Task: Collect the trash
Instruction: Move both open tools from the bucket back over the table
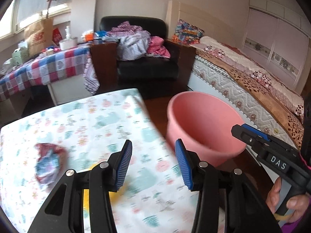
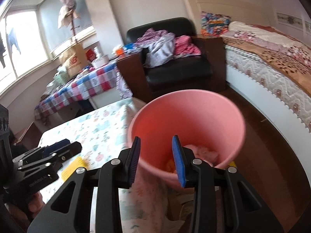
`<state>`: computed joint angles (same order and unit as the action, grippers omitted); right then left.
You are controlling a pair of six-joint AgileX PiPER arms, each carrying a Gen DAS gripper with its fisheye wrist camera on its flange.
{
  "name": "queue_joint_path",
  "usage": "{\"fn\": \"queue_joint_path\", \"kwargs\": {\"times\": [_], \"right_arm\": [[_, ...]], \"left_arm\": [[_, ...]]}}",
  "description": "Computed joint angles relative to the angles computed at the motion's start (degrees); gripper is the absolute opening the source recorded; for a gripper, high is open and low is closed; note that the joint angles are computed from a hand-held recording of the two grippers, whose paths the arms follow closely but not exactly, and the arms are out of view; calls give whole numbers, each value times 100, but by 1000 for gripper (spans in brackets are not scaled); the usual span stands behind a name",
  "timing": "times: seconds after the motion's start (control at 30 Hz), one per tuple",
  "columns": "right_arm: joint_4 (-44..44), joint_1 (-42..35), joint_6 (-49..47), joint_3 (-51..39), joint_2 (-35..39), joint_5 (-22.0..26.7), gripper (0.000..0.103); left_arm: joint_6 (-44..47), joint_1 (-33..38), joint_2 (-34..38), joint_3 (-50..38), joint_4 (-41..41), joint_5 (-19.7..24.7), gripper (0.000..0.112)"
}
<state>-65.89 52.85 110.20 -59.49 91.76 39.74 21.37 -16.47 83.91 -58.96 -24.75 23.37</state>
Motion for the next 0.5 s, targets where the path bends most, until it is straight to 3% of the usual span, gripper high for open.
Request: {"fn": "queue_joint_path", "kwargs": {"times": [0.27, 0.5], "right_arm": [[705, 230, -1001, -1044, 849, -408, 34], [1751, 399, -2253, -2063, 1603, -745, 34]], "left_arm": [[1738, 1765, -682, 755, -1063, 375, 45], [2883, 3247, -688, 1015, -1733, 785, 45]]}}
